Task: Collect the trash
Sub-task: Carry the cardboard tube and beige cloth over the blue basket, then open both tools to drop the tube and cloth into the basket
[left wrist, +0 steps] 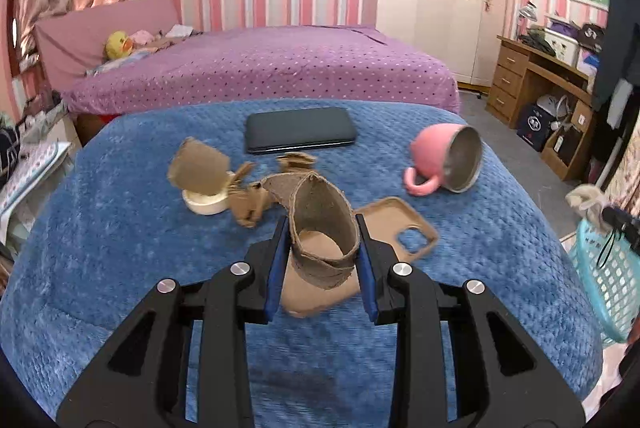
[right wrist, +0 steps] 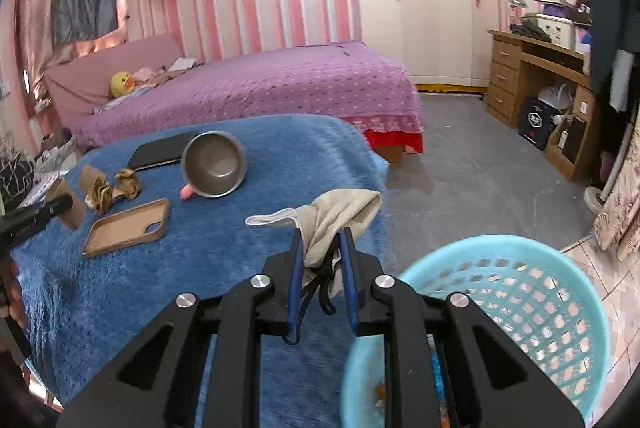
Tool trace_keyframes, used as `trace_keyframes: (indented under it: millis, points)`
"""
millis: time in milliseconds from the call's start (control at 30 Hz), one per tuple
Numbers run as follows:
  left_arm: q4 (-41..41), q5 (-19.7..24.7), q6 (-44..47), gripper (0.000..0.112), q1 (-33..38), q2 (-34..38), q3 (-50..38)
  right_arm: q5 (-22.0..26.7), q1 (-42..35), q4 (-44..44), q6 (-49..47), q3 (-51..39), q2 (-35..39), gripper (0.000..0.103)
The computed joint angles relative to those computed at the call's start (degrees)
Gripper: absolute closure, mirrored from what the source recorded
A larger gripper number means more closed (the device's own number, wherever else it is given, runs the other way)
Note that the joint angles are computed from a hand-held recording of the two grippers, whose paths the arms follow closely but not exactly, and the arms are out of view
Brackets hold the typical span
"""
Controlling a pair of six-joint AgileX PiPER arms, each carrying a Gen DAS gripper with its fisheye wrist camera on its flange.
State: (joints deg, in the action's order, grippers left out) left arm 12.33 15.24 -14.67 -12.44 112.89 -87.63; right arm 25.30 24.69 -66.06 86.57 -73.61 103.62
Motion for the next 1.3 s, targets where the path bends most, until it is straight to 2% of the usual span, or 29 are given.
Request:
trace_keyframes:
  millis: [67, 133, 233, 333, 400, 533, 667, 800, 967, 1233, 1267, 1300]
  points:
    - [9.33, -0.56, -7.54, 0.082, -2.63, -0.42, 1.09, 0.04, -1.03, -1.79, 1.02, 2.14, -1.51, 0.085]
    - [15.03, -0.6, -12.16, 0.082, -5.18, -0.7, 1.89, -0.44, -2.55, -3.14, 2.2, 4.94, -3.12, 0.085]
    - [17.27, 0.1, -14.58, 0.082, -8.23, -0.62, 1.66, -1.03, -4.83, -3.76, 1.77, 7.79, -4.77, 0.085]
    - [27.61, 0.89, -24.08, 0.082, -12.56, -0.47, 1.69, -1.87, -7.09, -4.89, 1.29, 10.2, -6.14, 0.085]
    - [31.22, 1.79, -28.12, 0.082, -15.08, 0.17, 0.86, -3.39, -8.9, -5.7, 1.42, 12.01, -7.2, 0.085]
    - [25.93, 2.85, -26.25, 0.082, -18.73, 2.29, -2.54, -5.63, -11.98, -7.06, 1.4, 15.33, -9.55, 0.085]
    - [29.47, 4.88, -29.78, 0.082, -24.12, 5.41, -6.88, -7.74, -14.73, -10.37, 5.24, 18.86, -11.88, 0.085]
    - [27.69, 5.37, -29.63, 0.082, -28.07, 8.11, -10.53, -9.47, -17.32, -13.24, 8.42, 21.26, -13.17, 0.085]
    - [23.95, 8.84, -26.47, 0.082, -32.48, 12.36, -17.41, -11.43, -20.52, -16.95, 12.47, 23.9, -14.08, 0.085]
    - [4.75, 13.52, -11.76, 0.08, -33.59, 19.02, -29.83, -11.85, -22.94, -22.29, 19.26, 26.81, -16.17, 0.085]
    - [4.73, 14.48, -11.65, 0.078, -33.87, 19.83, -31.33, -11.89, -22.98, -22.16, 19.31, 26.79, -16.07, 0.085]
    - [4.56, 15.21, -11.07, 0.071, -34.01, 20.45, -32.47, -11.84, -22.84, -21.2, 18.4, 26.46, -15.77, 0.085]
